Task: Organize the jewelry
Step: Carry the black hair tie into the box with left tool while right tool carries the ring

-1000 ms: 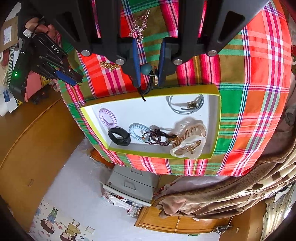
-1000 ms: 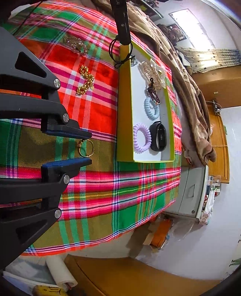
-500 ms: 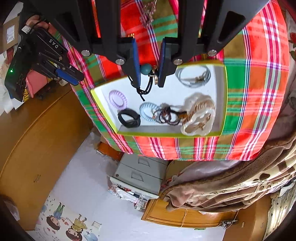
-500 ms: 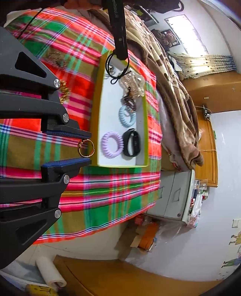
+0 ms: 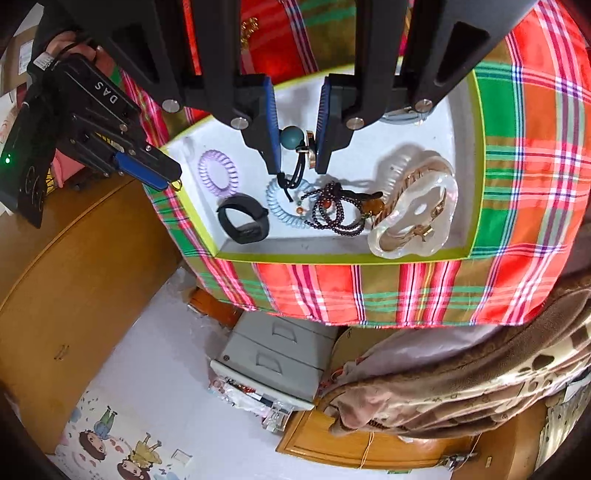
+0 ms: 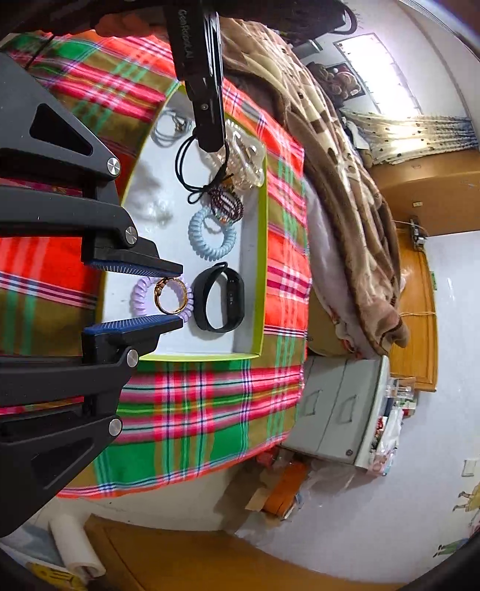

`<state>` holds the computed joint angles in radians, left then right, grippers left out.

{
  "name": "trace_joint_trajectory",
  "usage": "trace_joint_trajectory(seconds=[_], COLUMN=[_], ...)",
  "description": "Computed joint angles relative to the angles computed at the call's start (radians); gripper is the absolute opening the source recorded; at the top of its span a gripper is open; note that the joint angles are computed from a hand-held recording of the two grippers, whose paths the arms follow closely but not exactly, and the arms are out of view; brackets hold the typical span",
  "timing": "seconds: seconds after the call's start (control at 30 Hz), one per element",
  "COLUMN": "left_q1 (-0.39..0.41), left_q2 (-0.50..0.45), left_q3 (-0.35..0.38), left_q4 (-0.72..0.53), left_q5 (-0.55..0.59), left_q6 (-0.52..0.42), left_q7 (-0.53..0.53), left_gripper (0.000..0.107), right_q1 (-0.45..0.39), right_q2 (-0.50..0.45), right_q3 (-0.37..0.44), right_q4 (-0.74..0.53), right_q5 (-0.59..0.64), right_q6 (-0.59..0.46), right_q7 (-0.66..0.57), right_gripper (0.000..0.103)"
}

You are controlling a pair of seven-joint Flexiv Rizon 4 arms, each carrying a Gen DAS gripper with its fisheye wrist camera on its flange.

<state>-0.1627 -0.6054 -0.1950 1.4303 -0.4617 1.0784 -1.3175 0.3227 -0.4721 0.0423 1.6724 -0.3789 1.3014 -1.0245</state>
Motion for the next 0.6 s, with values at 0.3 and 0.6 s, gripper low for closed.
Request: trace_joint_trajectory(seconds=[0.3, 0.6], left_q1=[-0.008, -0.015], left_q2=[-0.054, -0.071], left_q3=[0.028, 0.048], left_q4=[-0.062, -0.083], left_q5=[0.037, 0.076], left_q6=[-0.058, -0.095], left_q7=[-0.043, -0.083], left_gripper=[0.019, 0.02], right_q1=[-0.018, -0.013], right_q2=[-0.06, -0.08], right_q3=[0.031, 0.036], right_q4=[-0.076, -0.111], right_q5=[0.048, 0.07], right_q6=[-0.074, -0.146], right_q7=[-0.063, -0.101], right_gripper=[0.022, 0.022])
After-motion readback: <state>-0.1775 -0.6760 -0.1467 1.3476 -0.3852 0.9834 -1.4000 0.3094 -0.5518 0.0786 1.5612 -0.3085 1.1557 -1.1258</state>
